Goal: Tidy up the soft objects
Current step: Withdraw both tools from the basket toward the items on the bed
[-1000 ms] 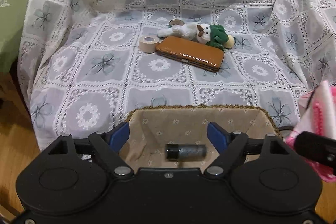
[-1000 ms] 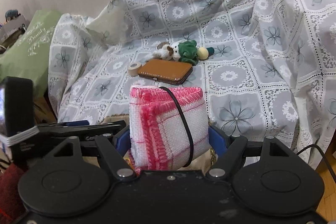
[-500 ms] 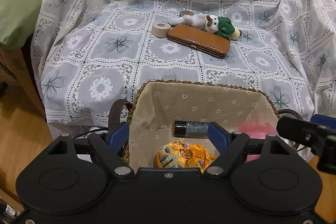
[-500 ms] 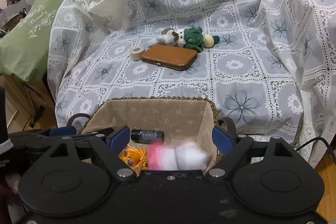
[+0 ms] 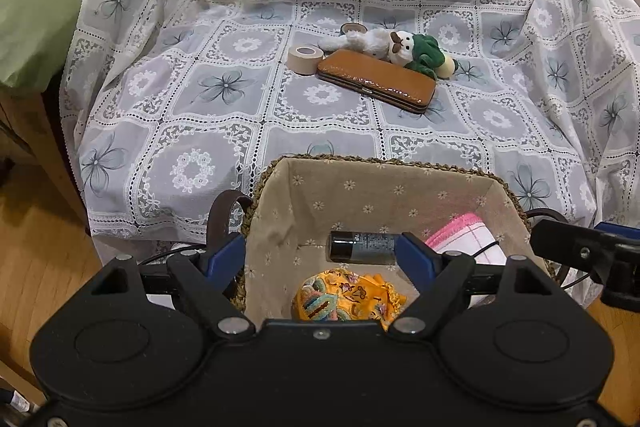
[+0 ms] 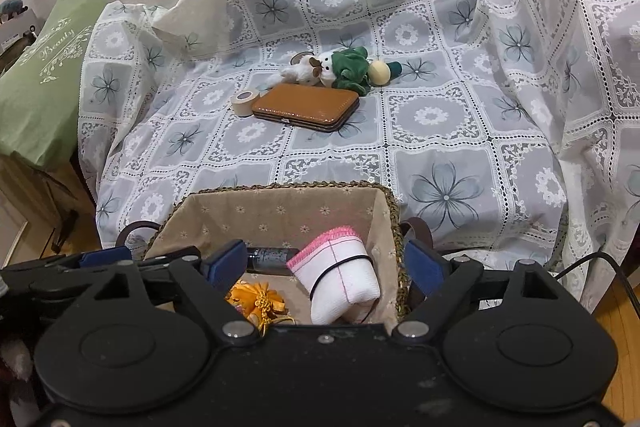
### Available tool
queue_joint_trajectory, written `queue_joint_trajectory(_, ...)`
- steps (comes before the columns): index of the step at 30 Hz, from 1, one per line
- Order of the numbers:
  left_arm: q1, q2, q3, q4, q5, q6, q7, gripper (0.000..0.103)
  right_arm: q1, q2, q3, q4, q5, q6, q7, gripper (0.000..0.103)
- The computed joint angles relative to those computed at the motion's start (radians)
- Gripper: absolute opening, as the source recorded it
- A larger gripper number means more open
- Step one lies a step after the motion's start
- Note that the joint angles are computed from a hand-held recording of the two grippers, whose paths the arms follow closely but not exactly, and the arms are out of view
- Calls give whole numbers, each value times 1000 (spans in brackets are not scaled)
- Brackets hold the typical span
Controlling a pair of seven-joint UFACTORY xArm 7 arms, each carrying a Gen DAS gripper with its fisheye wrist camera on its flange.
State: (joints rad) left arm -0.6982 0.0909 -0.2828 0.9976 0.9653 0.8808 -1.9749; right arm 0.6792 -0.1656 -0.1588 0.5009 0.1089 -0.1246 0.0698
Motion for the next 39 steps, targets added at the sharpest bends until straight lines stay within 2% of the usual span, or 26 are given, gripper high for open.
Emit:
queue_joint_trajectory(5, 0, -4, 0, 4, 8, 7, 7, 79, -62, 8, 62, 5, -5, 1, 22, 87)
queue_joint_trajectory(13, 15, -1, 8, 20, 18, 11, 37, 84, -93, 37, 90, 37, 9, 24, 22, 89)
queue_joint_trajectory(18, 27, 4, 16, 28, 13, -5, 68, 84, -90, 67, 91, 78, 77, 54, -31, 89)
queue_joint_trajectory(26, 51, 22, 37, 45, -3, -38, 115, 84, -145, 134, 154, 160, 183, 103, -124, 90)
queue_joint_trajectory(32, 75, 43, 63, 61, -12, -74, 162, 85, -229, 200, 216, 234, 137, 144, -86, 91)
queue_joint_trajectory(39, 107, 84, 103, 91, -8, -117, 208, 85, -285, 309, 225, 357, -31, 184, 47, 91)
